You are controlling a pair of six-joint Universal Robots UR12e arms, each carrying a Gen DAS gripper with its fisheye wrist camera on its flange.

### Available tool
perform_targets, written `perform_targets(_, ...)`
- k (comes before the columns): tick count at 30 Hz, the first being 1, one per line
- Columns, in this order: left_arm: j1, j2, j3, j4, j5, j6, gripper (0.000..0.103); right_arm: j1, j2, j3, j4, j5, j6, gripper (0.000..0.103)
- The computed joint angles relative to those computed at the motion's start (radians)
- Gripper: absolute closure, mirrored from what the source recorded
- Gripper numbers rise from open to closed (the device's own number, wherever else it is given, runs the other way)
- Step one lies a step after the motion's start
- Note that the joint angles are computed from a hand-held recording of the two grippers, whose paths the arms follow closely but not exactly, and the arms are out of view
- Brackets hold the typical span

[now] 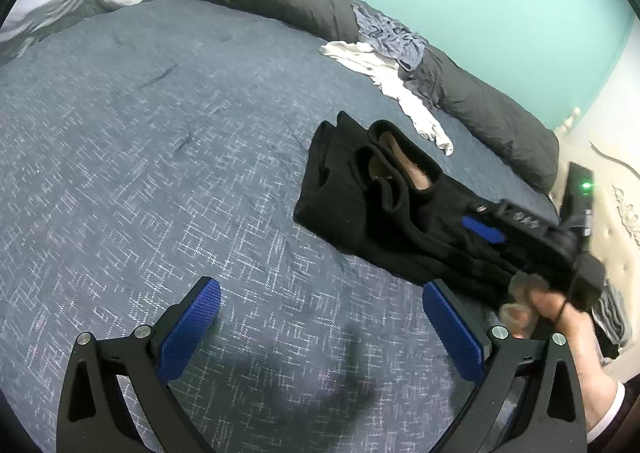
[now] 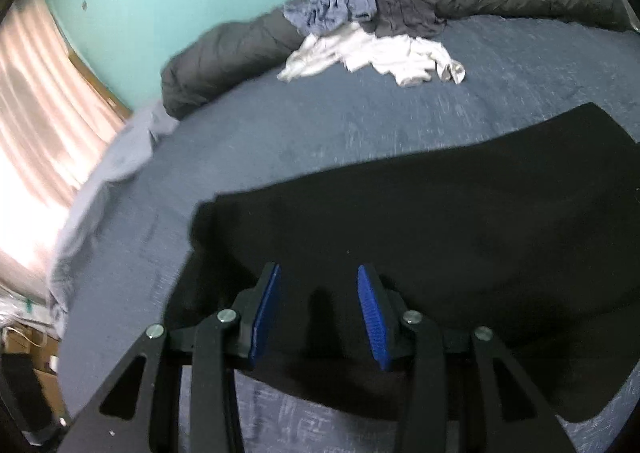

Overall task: Fold clothes
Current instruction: 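Open the right tool and withdraw it from the folded garment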

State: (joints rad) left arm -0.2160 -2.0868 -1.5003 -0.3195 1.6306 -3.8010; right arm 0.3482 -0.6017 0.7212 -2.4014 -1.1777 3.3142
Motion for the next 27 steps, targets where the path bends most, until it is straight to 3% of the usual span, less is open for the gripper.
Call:
perform_targets(5, 0.004, 0.001, -0.001, 0.000, 0.004, -0.003, 0.000, 0.032, 0.019, -0.023, 0.029, -0.032, -0.098, 0.062)
perform_targets(8, 0.008, 0.004, -0.006, 0.005, 0.005, -0.013, 0.000, 0.041, 0.021, -0.022, 0.032, 0.017, -0.156, 0.063)
perform_targets(14, 0.010, 0.007, -0.009, 0.011, 0.012, -0.028, 0.000, 0.025, -0.017, 0.051, -0.001, 0.108, -0.192, 0.063)
perform_targets(20, 0.001, -0.007, 0.018, 0.004, 0.009, -0.014, 0.000, -0.031, -0.085, 0.166, -0.106, 0.167, -0.071, 0.063)
perform_targets(27, -0.017, -0.041, 0.076, -0.029, 0.003, 0.019, 0.000, -0.134, -0.132, 0.230, -0.156, 0.098, -0.018, 0.063)
